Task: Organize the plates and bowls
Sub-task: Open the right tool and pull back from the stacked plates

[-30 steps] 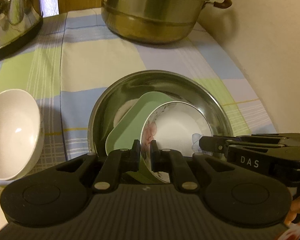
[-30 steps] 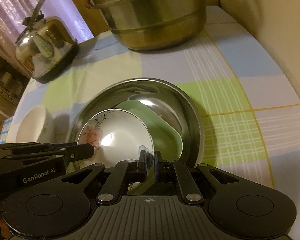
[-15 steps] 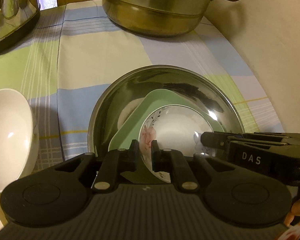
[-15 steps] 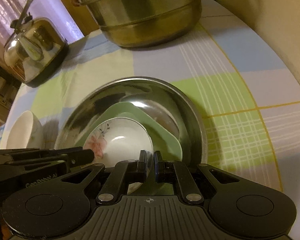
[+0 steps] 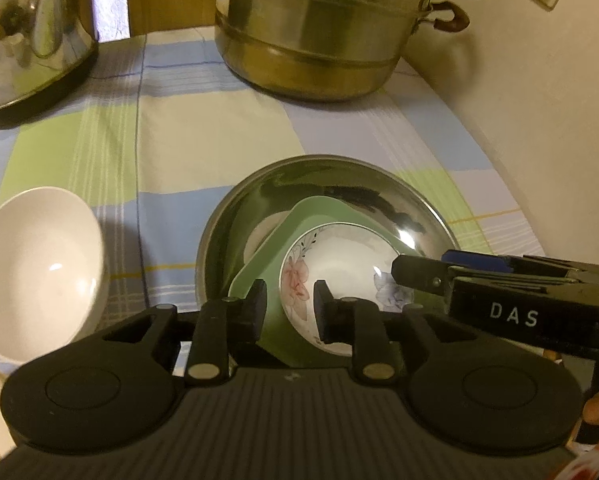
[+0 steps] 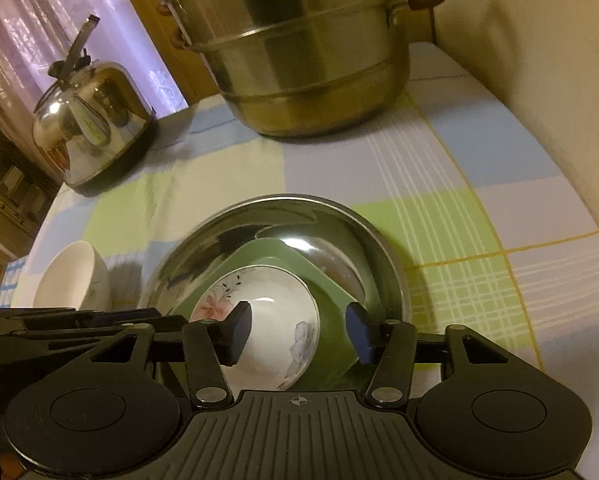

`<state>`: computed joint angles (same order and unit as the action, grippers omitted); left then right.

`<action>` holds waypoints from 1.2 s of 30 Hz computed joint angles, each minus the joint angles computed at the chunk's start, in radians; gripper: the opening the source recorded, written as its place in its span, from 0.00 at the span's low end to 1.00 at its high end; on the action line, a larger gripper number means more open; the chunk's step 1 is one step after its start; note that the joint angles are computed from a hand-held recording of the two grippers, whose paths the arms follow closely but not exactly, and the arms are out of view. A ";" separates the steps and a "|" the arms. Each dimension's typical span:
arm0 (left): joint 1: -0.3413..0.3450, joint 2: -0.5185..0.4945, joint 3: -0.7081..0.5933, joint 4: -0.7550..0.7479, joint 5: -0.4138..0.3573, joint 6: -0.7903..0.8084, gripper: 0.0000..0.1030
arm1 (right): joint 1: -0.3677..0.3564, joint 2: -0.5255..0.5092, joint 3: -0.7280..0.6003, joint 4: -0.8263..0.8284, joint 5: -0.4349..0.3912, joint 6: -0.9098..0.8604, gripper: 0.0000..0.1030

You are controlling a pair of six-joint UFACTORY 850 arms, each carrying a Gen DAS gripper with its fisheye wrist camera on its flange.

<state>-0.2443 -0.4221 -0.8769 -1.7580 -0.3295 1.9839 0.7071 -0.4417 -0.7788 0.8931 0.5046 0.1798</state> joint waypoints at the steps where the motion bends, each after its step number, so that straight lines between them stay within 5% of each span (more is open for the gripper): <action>1: 0.003 0.012 0.010 -0.013 -0.003 0.011 0.26 | 0.005 0.005 0.005 0.007 0.006 0.001 0.54; 21: 0.065 0.369 0.313 -0.148 -0.063 0.141 0.42 | 0.176 0.213 0.171 0.186 0.098 -0.038 0.59; 36: 0.150 0.707 0.567 -0.031 -0.056 0.007 0.51 | 0.391 0.308 0.239 0.376 0.141 -0.172 0.59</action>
